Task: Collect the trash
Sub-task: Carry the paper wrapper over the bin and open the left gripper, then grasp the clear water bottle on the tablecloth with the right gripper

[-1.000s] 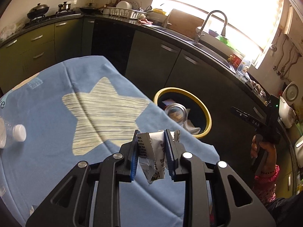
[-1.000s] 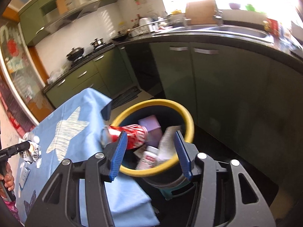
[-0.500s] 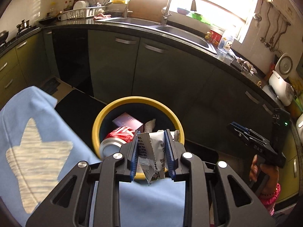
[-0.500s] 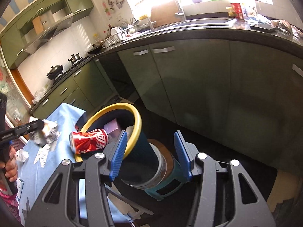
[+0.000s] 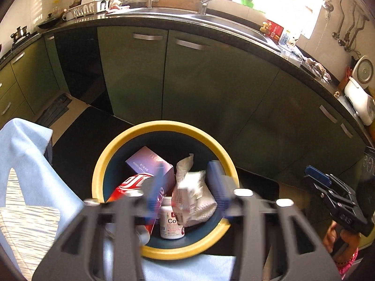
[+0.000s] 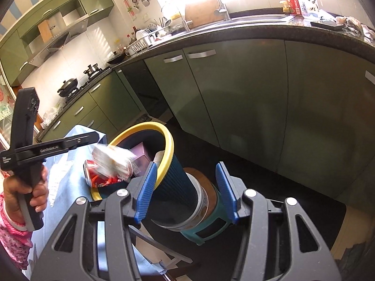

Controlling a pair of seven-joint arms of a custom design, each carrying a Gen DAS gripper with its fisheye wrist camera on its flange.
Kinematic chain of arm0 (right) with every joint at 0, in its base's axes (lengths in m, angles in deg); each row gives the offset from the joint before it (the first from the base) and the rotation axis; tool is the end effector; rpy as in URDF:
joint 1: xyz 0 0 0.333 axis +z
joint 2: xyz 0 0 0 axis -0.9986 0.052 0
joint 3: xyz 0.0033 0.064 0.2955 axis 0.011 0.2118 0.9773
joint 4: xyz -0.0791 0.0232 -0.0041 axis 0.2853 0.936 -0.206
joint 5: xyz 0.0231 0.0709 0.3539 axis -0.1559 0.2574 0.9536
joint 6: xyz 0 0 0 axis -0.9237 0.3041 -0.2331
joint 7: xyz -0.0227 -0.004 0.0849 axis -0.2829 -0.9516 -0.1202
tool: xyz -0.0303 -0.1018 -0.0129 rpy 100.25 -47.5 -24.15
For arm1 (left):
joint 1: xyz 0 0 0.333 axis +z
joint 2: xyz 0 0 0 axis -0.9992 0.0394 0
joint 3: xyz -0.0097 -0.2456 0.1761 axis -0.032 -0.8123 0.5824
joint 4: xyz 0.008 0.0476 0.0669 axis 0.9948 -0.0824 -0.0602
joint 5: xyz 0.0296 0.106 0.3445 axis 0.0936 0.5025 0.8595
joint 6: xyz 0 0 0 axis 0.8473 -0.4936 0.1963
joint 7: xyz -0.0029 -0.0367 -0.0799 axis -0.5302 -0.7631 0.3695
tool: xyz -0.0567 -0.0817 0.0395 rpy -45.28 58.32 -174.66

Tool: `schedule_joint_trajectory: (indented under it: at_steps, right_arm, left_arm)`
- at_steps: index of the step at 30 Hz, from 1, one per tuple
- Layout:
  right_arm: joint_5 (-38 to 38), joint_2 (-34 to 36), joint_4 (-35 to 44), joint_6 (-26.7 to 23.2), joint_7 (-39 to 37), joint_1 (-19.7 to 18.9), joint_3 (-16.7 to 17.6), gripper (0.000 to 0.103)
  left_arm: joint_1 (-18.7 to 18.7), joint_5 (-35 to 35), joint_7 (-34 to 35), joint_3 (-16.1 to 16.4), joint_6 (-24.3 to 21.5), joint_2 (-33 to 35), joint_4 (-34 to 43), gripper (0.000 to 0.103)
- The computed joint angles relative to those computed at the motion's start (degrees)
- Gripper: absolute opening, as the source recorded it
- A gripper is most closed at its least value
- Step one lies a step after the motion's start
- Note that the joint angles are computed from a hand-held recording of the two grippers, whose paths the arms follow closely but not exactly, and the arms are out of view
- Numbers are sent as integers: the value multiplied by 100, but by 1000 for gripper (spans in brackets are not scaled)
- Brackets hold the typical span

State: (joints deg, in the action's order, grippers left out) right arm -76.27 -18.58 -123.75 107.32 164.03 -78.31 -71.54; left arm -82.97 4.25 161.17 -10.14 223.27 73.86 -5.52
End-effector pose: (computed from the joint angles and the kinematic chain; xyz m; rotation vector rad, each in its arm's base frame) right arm 0.5050 0.1076 0.4953 -1.4005 1.8040 -0.4574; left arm 0.6601 -0.0885 0.5059 -1.4401 2.3866 -0.9394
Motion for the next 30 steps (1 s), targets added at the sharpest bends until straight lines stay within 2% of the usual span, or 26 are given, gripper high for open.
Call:
schedule_joint_trajectory:
  at_steps: [1,5,10,15,21,27,30]
  right_arm:
    - [-43,-5,-4,5,32,-21,22,50]
    - [-384,-7,13,-6,283,-176,151,51]
    - [80,80,105,3,-176,209,-40,52]
    - [571,317,431,-202,-811,545,-96,52]
    - [997,744,1260,-764,-1707,835,35,52]
    - [941,1484,2687,-1633,-2524,1195,309,52]
    - [952,2157,3900,-2469,-3081,1375,524,58]
  left_arm:
    - [11,-59,43,-19,127,-60,-93,66]
    - [183,-432,496,-17,220,-503,-573,69]
    - [321,-1257,1142,322,251,-1429,-1492,78]
    - [373,-2164,2037,1025,-1,-2535,-2595,81]
    - [404,-2547,2550,2032,-77,-3479,-3433,87]
    - [712,-2342,2631,2745,706,-3725,-3754,90]
    - [949,-2198,2606,3018,1119,-3521,-3735,91]
